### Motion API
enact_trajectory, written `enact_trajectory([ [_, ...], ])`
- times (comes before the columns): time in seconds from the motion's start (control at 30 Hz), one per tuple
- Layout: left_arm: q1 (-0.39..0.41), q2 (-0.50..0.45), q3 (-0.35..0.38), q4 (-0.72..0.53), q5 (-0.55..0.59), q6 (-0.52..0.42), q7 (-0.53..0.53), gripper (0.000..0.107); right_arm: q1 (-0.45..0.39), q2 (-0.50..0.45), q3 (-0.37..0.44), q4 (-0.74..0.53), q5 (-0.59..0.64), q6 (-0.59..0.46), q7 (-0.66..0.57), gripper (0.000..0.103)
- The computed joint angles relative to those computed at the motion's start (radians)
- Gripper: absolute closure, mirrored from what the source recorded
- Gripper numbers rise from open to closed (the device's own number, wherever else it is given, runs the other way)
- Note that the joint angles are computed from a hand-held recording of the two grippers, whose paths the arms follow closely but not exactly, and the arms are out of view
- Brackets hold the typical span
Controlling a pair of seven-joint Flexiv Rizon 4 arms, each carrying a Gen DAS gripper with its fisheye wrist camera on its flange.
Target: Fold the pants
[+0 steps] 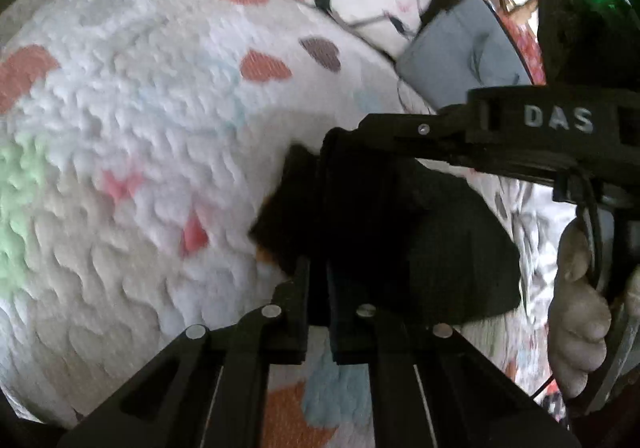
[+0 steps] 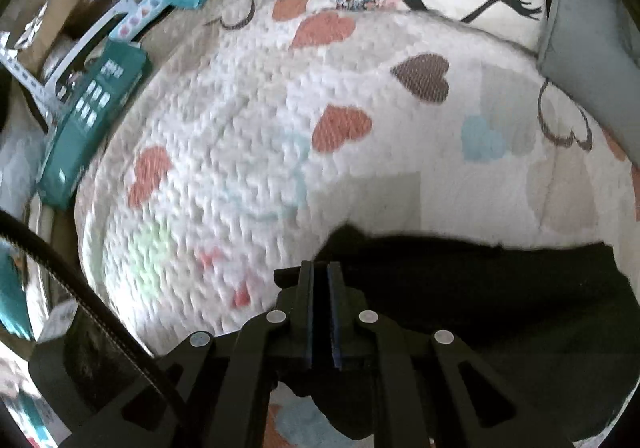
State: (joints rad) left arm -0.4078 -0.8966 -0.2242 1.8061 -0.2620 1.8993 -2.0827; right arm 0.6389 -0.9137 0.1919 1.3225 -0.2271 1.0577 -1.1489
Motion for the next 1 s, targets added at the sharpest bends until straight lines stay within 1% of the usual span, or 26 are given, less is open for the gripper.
enact_trajectory([
  [0.1,-0.043,0.007,0.062,-0.004,-0.059,-0.038,-0.020,0.100,0.013,-0.083,-0.001,-0.146,0.000,-0.105,0.008,0.096],
  [0.13,-0.057,0.009,0.083,-0.002,-0.080,-0.060,-0.029,0.100,0.016,-0.100,-0.004,-0.171,0.004,-0.126,0.011,0.095],
  [0.23,-0.076,0.010,0.118,-0.004,-0.106,-0.113,-0.045,0.100,0.015,-0.183,-0.003,-0.288,0.031,-0.197,0.020,0.093],
  [0.27,-0.071,0.014,0.115,0.004,-0.105,-0.111,-0.052,0.100,0.013,-0.195,-0.003,-0.304,0.043,-0.205,0.025,0.093],
  [0.3,-0.059,0.017,0.103,0.015,-0.098,-0.095,-0.058,0.100,0.009,-0.193,-0.004,-0.295,0.060,-0.188,0.035,0.092],
  [0.33,-0.066,0.020,0.112,0.021,-0.100,-0.082,-0.067,0.100,-0.005,-0.182,0.011,-0.268,0.068,-0.149,0.040,0.092],
  [0.37,-0.089,0.025,0.139,0.024,-0.110,-0.076,-0.075,0.100,-0.017,-0.148,0.013,-0.209,0.104,-0.069,0.029,0.092],
  [0.4,-0.119,0.032,0.173,0.033,-0.122,-0.060,-0.084,0.100,-0.026,-0.112,0.007,-0.144,0.113,0.005,0.032,0.086],
  [0.43,-0.139,0.036,0.194,0.038,-0.130,-0.038,-0.089,0.100,-0.033,-0.073,-0.003,-0.074,0.116,0.070,0.037,0.076],
  [0.47,-0.141,0.037,0.195,0.043,-0.128,-0.011,-0.090,0.100,-0.043,-0.035,-0.011,-0.008,0.116,0.116,0.044,0.073],
  [0.5,-0.130,0.037,0.178,0.047,-0.115,0.016,-0.085,0.100,-0.059,0.006,-0.014,0.065,0.117,0.160,0.048,0.073],
  [0.53,-0.138,0.036,0.180,0.041,-0.117,0.017,-0.072,0.100,-0.077,0.030,-0.009,0.112,0.117,0.186,0.049,0.073],
  [0.57,-0.160,0.035,0.199,0.029,-0.130,0.002,-0.055,0.100,-0.107,0.066,-0.002,0.185,0.127,0.222,0.050,0.073],
  [0.63,-0.236,0.022,0.273,-0.024,-0.171,-0.080,-0.010,0.098,-0.152,0.108,-0.004,0.282,0.137,0.257,0.069,0.073],
  [0.7,-0.265,0.004,0.308,-0.080,-0.173,-0.190,0.016,0.088,-0.189,0.143,-0.022,0.373,0.144,0.282,0.100,0.073],
  [0.73,-0.301,-0.007,0.355,-0.107,-0.176,-0.257,0.004,0.082,-0.214,0.168,-0.038,0.440,0.160,0.308,0.130,0.073],
  [0.77,-0.332,-0.017,0.400,-0.129,-0.174,-0.306,-0.018,0.078,-0.240,0.186,-0.044,0.493,0.173,0.338,0.152,0.073],
  [0.8,-0.343,-0.019,0.415,-0.133,-0.162,-0.315,-0.033,0.078,-0.275,0.206,-0.043,0.545,0.187,0.368,0.166,0.073],
  [0.83,-0.345,-0.018,0.420,-0.134,-0.150,-0.318,-0.044,0.078,-0.302,0.222,-0.045,0.583,0.187,0.390,0.182,0.078],
  [0.87,-0.340,-0.016,0.418,-0.134,-0.139,-0.319,-0.054,0.077,-0.346,0.247,-0.044,0.653,0.215,0.453,0.186,0.082],
  [0.9,-0.329,-0.013,0.405,-0.128,-0.128,-0.308,-0.064,0.077,-0.390,0.262,-0.023,0.691,0.287,0.503,0.141,0.094],
  [0.93,-0.327,-0.014,0.403,-0.136,-0.119,-0.309,-0.076,0.077,-0.415,0.287,-0.034,0.729,0.301,0.512,0.162,0.094],
  [0.97,-0.314,-0.008,0.387,-0.126,-0.107,-0.294,-0.084,0.077,-0.419,0.317,-0.078,0.786,0.250,0.541,0.241,0.094],
  [1.0,-0.296,-0.005,0.365,-0.118,-0.097,-0.266,-0.095,0.077,-0.438,0.333,-0.089,0.822,0.234,0.583,0.275,0.094],
])
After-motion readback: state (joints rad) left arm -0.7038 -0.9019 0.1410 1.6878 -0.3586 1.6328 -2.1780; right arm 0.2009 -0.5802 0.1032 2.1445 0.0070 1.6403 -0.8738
